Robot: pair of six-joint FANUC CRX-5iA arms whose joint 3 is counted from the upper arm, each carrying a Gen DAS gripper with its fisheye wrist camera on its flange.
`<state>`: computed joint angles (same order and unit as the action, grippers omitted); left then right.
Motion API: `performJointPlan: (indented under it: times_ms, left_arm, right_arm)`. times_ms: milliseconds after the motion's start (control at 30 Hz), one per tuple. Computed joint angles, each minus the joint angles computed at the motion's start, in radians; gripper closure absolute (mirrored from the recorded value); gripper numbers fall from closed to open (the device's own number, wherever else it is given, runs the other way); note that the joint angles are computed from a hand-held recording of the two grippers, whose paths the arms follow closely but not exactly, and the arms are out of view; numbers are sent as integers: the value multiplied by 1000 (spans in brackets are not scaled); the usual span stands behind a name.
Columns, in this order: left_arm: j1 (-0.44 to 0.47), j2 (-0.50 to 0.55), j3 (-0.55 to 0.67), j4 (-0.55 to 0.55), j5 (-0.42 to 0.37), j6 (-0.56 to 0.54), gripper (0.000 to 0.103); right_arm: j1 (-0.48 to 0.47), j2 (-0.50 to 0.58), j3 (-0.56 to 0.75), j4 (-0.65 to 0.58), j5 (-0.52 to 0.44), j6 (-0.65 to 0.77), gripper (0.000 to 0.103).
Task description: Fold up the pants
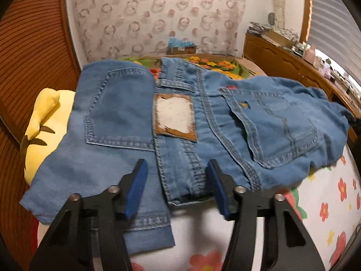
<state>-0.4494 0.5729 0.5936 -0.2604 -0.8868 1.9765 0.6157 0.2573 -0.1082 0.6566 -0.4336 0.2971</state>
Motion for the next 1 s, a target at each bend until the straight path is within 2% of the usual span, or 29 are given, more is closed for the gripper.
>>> performJointPlan:
  times_ms: [67,200,367,400,433,500,600,900,1000]
  left_arm:
    - [3,-7,-21,23,17,-19,57]
    - [10,-6,-44,49,37,-31,57]
    - [-2,19,-8,26,11,-40,52]
    - [-8,21,-3,13,8,-41,60]
    - [0,15,-22,48,32,-66,75]
    - [5,7,-43,76,54,-71,83]
    - [-6,-28,-75,36,105,-24,87]
    - [-48,-133,-97,-97,170,73,90]
    - [-57,-189,-140,-133,191,105,90]
  right_arm:
    - [0,-4,16,-32,-15,33,94]
    - [-1,-5,21,-52,-19,46,94]
    - [1,-5,28,-64,-20,60,94]
    - [1,-6,29,-60,-21,61,94]
    - [2,-8,28,-52,-21,60,95]
    - [3,-12,22,-19,-14,44,95]
    - [2,-22,9,21,-11,28,95]
    - [20,-65,-5,194,-46,-41,96]
    - [33,-107,-54,271,-41,-105,97]
